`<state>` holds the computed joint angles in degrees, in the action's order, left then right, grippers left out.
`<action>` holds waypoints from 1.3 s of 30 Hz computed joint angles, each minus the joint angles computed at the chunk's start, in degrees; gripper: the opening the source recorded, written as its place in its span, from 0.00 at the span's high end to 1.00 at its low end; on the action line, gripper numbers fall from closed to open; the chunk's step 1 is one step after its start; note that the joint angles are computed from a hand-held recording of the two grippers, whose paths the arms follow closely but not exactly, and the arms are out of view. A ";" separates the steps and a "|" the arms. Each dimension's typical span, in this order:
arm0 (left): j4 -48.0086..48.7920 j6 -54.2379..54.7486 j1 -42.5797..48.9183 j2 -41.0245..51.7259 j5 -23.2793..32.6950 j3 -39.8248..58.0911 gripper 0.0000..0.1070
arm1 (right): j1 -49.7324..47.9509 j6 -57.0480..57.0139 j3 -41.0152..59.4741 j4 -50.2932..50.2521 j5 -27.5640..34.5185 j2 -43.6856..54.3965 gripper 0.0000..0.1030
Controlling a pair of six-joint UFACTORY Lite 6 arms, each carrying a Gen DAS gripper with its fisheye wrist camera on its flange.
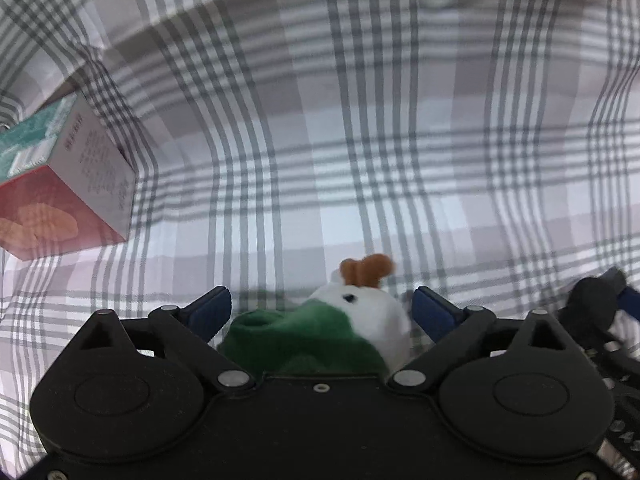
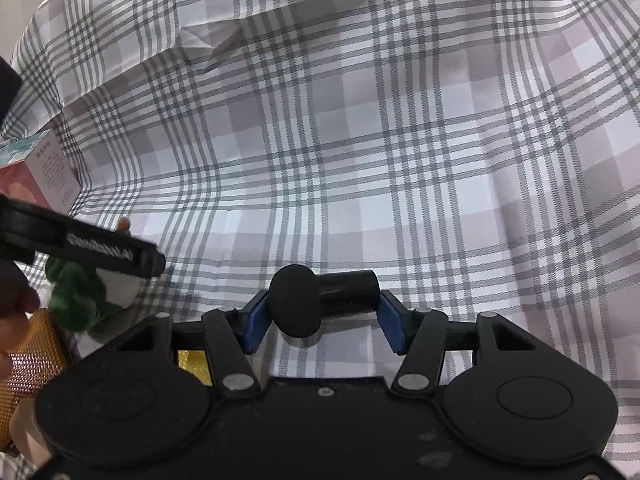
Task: Organize soft objects
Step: 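Lift the plush toy with the left gripper while the right grasps the black-capped stick, then carry the plush toy and black-capped stick over the basket with both grippers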
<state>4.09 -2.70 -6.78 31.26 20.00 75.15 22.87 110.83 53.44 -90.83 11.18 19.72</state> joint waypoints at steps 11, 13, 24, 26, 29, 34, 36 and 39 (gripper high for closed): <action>-0.72 -1.31 0.35 -4.65 0.53 -3.48 0.12 | -0.54 5.94 -2.65 -5.47 0.14 -1.76 0.46; -1.98 0.38 0.39 -5.69 1.08 -4.10 0.12 | -0.46 5.36 -3.07 -4.51 0.11 -2.19 0.46; -1.21 1.50 0.01 -6.22 2.19 -8.17 0.19 | -0.60 5.57 -5.50 -4.73 0.18 -4.75 0.46; -3.89 3.64 0.55 -6.76 1.62 -8.83 0.27 | -0.81 5.79 -5.93 -4.78 -0.05 -5.35 0.46; -7.85 6.89 1.28 -7.23 2.30 -8.05 0.34 | -0.90 5.31 -7.18 -4.07 0.04 -6.99 0.46; -4.52 3.05 -2.01 -10.74 1.15 -9.36 0.35 | -0.44 3.45 -11.04 -1.31 1.88 -12.12 0.46; -4.96 3.14 -3.81 -12.44 0.94 -9.95 0.35 | -0.25 1.02 -12.42 1.56 3.09 -14.05 0.46; -3.79 1.39 -7.04 -14.74 1.34 -10.33 0.36 | 0.18 -2.18 -16.03 5.36 4.84 -18.91 0.46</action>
<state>0.30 -1.31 -13.82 16.51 21.35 64.82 23.05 108.65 37.41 -85.46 16.02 0.81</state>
